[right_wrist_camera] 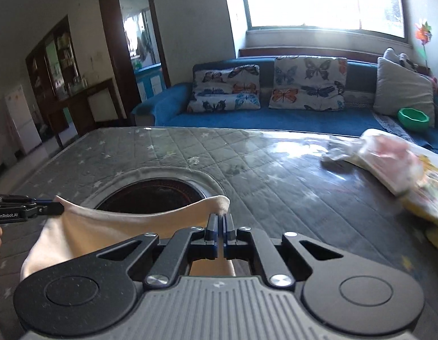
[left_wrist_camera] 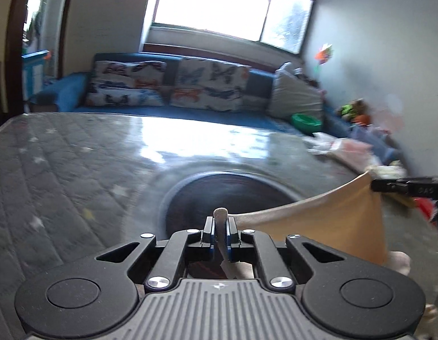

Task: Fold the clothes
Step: 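Lower the garment onto the table and open both grippers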

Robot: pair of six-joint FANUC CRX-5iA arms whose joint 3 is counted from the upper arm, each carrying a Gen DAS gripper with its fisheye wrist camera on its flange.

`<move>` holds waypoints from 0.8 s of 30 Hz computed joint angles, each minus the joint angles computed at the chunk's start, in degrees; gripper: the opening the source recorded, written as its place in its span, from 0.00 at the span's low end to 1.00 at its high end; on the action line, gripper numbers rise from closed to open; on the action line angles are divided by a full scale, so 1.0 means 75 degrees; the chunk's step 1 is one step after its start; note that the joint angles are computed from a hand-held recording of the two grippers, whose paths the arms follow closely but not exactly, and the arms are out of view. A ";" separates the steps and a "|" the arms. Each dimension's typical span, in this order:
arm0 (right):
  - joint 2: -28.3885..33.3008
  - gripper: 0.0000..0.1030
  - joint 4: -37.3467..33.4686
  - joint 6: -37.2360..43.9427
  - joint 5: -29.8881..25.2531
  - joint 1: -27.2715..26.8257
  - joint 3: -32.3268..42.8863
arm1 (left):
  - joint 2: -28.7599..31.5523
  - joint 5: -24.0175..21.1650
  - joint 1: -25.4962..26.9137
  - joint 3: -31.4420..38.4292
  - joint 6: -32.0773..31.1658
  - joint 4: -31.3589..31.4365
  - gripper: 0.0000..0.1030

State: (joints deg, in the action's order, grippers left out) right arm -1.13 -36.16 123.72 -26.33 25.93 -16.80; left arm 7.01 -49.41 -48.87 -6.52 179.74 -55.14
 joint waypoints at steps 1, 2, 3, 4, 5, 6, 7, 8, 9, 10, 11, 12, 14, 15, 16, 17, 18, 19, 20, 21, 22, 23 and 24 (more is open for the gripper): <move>0.0199 0.02 0.0198 -0.0218 0.0122 0.0156 0.0110 | 0.0029 0.0014 0.0184 -0.0007 -0.0111 0.0095 0.08; 0.0398 0.02 0.0403 -0.0443 0.0235 0.0305 0.0224 | 0.0080 0.0000 0.0371 0.0009 -0.0233 0.0201 0.08; 0.0597 0.02 0.0638 -0.0725 0.0383 0.0462 0.0317 | 0.0148 -0.0037 0.0557 0.0044 -0.0359 0.0312 0.08; 0.0762 0.02 0.0848 -0.1001 0.0496 0.0583 0.0385 | 0.0211 -0.0029 0.0736 0.0066 -0.0469 0.0411 0.08; 0.0912 0.02 0.1042 -0.1263 0.0584 0.0684 0.0448 | 0.0276 -0.0017 0.0889 0.0095 -0.0585 0.0519 0.08; 0.1088 0.03 0.1188 -0.1465 0.0568 0.0750 0.0552 | 0.0360 -0.0017 0.1045 0.0138 -0.0726 0.0681 0.08; 0.1275 0.03 0.1309 -0.1639 0.0505 0.0802 0.0678 | 0.0420 0.0065 0.1208 0.0149 -0.0872 0.0876 0.08; 0.1383 0.03 0.1394 -0.1750 0.0519 0.0847 0.0727 | 0.0459 0.0200 0.1368 0.0133 -0.1021 0.1076 0.09; 0.1457 0.04 0.1466 -0.1838 0.0570 0.0890 0.0741 | 0.0505 0.0265 0.1516 0.0138 -0.1175 0.1312 0.11; 0.1482 0.07 0.1336 -0.1710 0.0540 0.0866 0.0776 | 0.0526 0.0259 0.1559 0.0145 -0.1212 0.1399 0.12; 0.1437 0.10 0.1144 -0.1534 0.0508 0.0813 0.0770 | 0.0524 0.0238 0.1538 0.0144 -0.1174 0.1366 0.13; 0.1338 0.10 0.0899 -0.1289 0.0406 0.0718 0.0766 | 0.0528 0.0136 0.1454 0.0177 -0.1104 0.1268 0.19; 0.1118 0.10 0.0702 -0.0995 0.0292 0.0602 0.0671 | 0.0501 -0.0063 0.1165 0.0241 -0.0963 0.0979 0.27; 0.0981 0.10 0.0658 -0.0862 0.0203 0.0532 0.0601 | 0.0492 -0.0170 0.0991 0.0296 -0.0914 0.0843 0.34; 0.0873 0.10 0.0584 -0.0710 0.0100 0.0458 0.0548 | 0.0503 -0.0265 0.0773 0.0391 -0.0871 0.0695 0.39; 0.0715 0.10 0.0489 -0.0493 -0.0018 0.0372 0.0456 | 0.0530 -0.0340 0.0537 0.0503 -0.0832 0.0535 0.39; 0.0552 0.10 0.0418 -0.0320 -0.0141 0.0298 0.0350 | 0.0565 -0.0369 0.0324 0.0627 -0.0846 0.0414 0.40; 0.0396 0.11 0.0362 -0.0181 -0.0265 0.0231 0.0246 | 0.0580 -0.0300 0.0147 0.0708 -0.0868 0.0326 0.40; 0.0277 0.15 0.0288 -0.0058 -0.0390 0.0154 0.0165 | 0.0586 -0.0158 -0.0008 0.0748 -0.0886 0.0259 0.40; 0.0104 0.19 0.0189 0.0096 -0.0531 0.0063 0.0028 | 0.0599 0.0006 -0.0155 0.0786 -0.0917 0.0207 0.40; -0.0086 0.19 0.0104 0.0283 -0.0649 -0.0001 -0.0133 | 0.0617 0.0173 -0.0297 0.0830 -0.0950 0.0154 0.40; -0.0272 0.19 0.0033 0.0472 -0.0755 -0.0050 -0.0293 | 0.0656 0.0387 -0.0395 0.0876 -0.1048 0.0155 0.39; -0.0404 0.19 -0.0058 0.0633 -0.0862 -0.0115 -0.0403 | 0.0711 0.0637 -0.0459 0.0924 -0.1198 0.0201 0.38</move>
